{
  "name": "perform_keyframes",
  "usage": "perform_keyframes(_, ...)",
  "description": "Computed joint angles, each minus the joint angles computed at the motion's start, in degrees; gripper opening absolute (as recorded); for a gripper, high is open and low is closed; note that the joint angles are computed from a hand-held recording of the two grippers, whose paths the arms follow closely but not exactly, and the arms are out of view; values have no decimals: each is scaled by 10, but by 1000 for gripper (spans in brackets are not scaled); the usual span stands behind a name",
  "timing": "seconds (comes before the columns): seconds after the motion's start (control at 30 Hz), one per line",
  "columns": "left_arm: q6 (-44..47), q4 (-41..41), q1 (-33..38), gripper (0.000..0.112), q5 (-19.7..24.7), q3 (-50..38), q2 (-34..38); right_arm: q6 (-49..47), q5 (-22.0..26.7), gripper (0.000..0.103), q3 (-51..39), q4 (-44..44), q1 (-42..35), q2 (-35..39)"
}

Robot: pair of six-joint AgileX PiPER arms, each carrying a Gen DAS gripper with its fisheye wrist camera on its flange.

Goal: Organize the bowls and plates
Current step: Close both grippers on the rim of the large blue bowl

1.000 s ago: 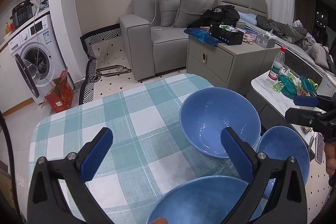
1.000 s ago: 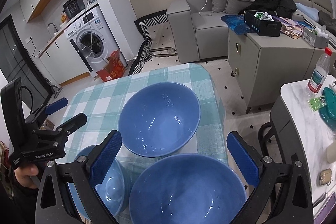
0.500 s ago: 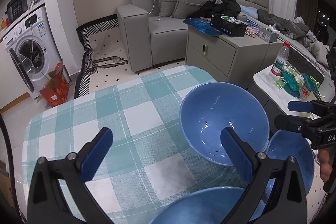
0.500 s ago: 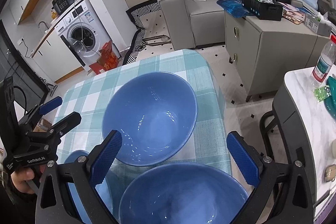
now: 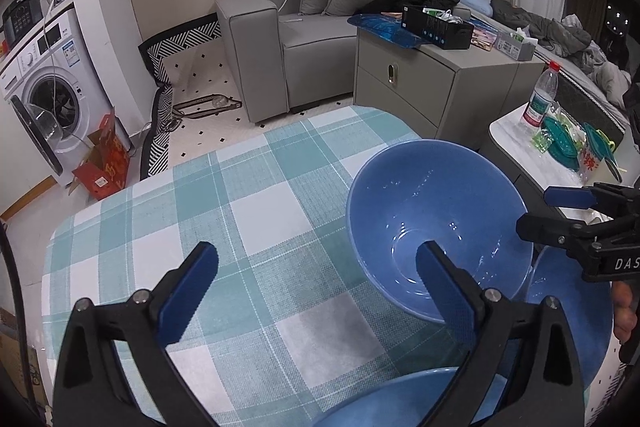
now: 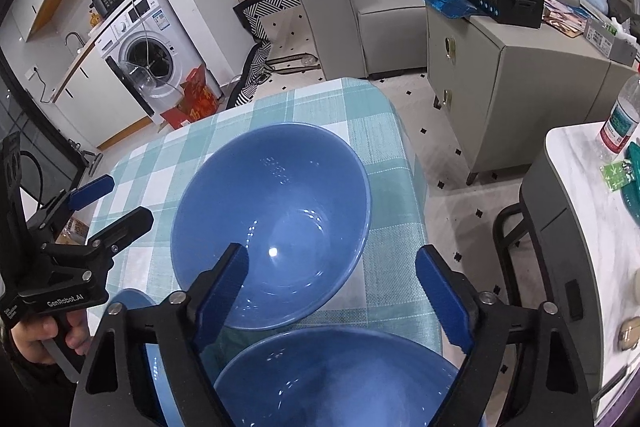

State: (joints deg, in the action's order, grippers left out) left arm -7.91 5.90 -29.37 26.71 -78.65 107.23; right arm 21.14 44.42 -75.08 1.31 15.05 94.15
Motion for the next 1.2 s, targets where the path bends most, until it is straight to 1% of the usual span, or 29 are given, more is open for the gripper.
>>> perform_keyframes(0.17, 9, -5, -2, 95, 8, -15, 15, -7, 4, 81, -8, 4, -3, 16)
perform_keyframes(0.23, 22, -20, -1, 86, 19, -27, 25, -7, 3, 79, -9, 4, -3, 20)
perform_keyframes(0.27, 32, -32, 0, 84, 30, -37, 32, -7, 4, 78, -10, 4, -3, 23)
perform_keyframes(0.33, 43, -45, 1, 78, 33, -42, 38, -9, 7, 74, -14, 5, -3, 29)
perform_keyframes(0.37, 48, -49, 1, 77, 35, -45, 41, -10, 7, 74, -14, 6, -3, 30)
perform_keyframes(0.5, 55, -54, -2, 69, 42, -55, 50, -15, 11, 71, -19, 11, -5, 37)
perform_keyframes(0.6, 62, -60, -3, 61, 50, -64, 58, -23, 13, 65, -19, 19, -10, 41)
perform_keyframes(0.67, 67, -64, -4, 57, 52, -69, 63, -27, 14, 65, -21, 23, -13, 45)
perform_keyframes(0.73, 72, -67, -6, 47, 59, -76, 69, -31, 11, 63, -16, 28, -16, 44)
perform_keyframes(0.83, 78, -73, -7, 41, 64, -83, 77, -36, 12, 59, -15, 36, -18, 48)
perform_keyframes(0.97, 81, -75, -10, 34, 68, -87, 82, -45, 12, 58, -15, 42, -20, 54)
perform_keyframes(1.03, 85, -79, -9, 29, 70, -89, 85, -51, 12, 52, -15, 46, -20, 57)
perform_keyframes(1.1, 89, -82, -9, 28, 71, -90, 87, -53, 10, 48, -14, 47, -18, 58)
perform_keyframes(1.13, 91, -84, -10, 24, 72, -90, 88, -56, 11, 46, -14, 49, -17, 60)
perform_keyframes(1.2, 97, -89, -9, 21, 73, -91, 91, -56, 8, 43, -12, 49, -16, 60)
